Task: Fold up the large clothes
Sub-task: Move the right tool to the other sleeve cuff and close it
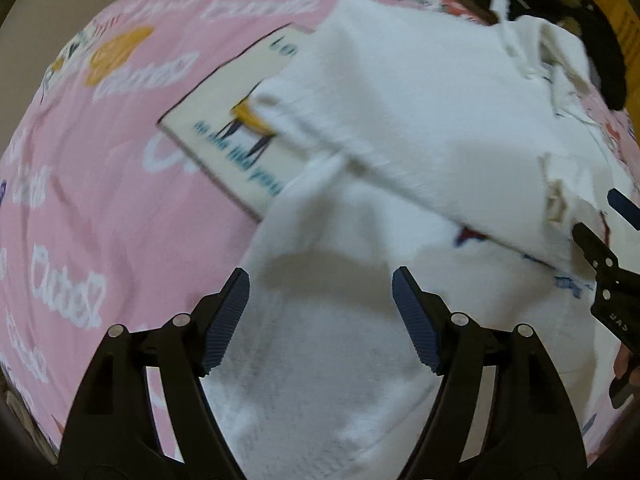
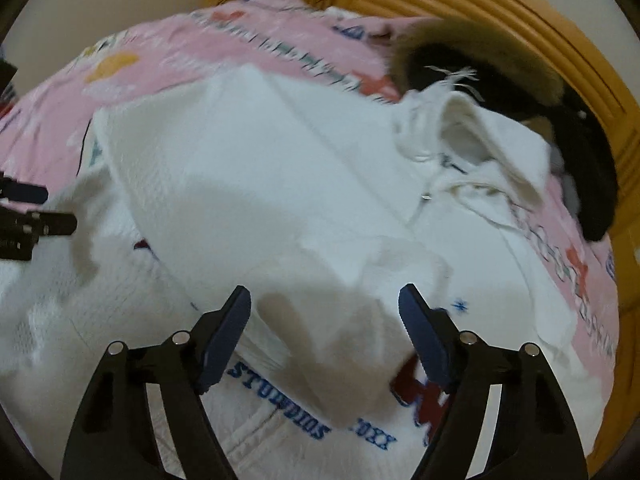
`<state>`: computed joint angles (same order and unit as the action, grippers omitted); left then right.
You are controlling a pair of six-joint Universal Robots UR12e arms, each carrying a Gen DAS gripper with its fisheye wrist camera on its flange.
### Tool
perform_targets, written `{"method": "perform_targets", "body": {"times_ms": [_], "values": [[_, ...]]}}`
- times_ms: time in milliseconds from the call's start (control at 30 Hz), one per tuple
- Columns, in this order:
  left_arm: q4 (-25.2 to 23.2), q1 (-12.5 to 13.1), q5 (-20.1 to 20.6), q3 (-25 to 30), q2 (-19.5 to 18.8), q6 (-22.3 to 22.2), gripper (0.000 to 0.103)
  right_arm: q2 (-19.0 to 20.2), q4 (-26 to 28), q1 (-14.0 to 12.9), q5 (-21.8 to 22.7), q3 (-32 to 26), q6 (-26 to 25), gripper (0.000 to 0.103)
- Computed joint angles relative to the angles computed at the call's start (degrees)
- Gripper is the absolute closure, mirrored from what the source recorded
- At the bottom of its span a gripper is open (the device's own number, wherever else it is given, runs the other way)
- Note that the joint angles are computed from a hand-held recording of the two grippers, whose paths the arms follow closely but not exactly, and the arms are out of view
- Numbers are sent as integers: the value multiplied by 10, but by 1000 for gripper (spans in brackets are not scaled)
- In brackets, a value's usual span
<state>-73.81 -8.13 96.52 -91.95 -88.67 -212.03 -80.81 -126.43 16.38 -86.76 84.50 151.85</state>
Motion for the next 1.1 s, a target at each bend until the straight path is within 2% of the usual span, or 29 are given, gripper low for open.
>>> {"method": "perform_targets", "body": {"times_ms": [100,133,200,233,300,333,367,400,433,467,600,700,733,767,900,1000,1067,1100], "values": [[-1,6,-11,-9,2,0,31,8,24,6,0,-7,-32,29],[0,5,-11,-10,2,3,30,11,26,10,-9,-6,-39,30],[-1,3,-2,-10,-2,15,30,20,12,20,-56,-3,-51,34],[-2,1,1,-8,-5,18,30,23,14,20,-64,-3,-48,41],[-3,-1,3,-7,-8,21,29,28,43,7,-32,-13,-20,53],[-2,-1,2,-7,-9,20,29,28,43,5,-30,-14,-8,72],[-1,-2,2,-8,-9,20,29,29,40,2,-37,-16,8,80],[-1,-2,3,-8,-10,21,29,28,47,-5,-23,-19,21,86],[-1,-3,5,-8,-11,22,29,25,64,-20,15,-24,51,88],[-1,-5,7,-6,-12,23,28,23,69,-29,29,-26,72,88],[-3,-9,11,-5,-14,16,28,2,46,-65,43,-11,163,90],[11,-12,0,0,-12,10,28,-20,15,-103,80,3,235,91],[15,-16,5,7,-15,9,28,-28,8,-119,103,6,255,92],[17,-20,12,15,-19,8,28,-33,-3,-127,105,8,267,92],[35,-28,11,41,-33,2,28,-46,-41,-153,79,9,303,92],[53,-33,6,55,-43,4,28,-63,-74,-165,28,29,315,92],[43,-37,8,68,-57,13,28,-68,-73,-177,9,44,331,92],[38,-38,7,71,-61,19,28,-67,-63,-184,14,50,335,92]]}}
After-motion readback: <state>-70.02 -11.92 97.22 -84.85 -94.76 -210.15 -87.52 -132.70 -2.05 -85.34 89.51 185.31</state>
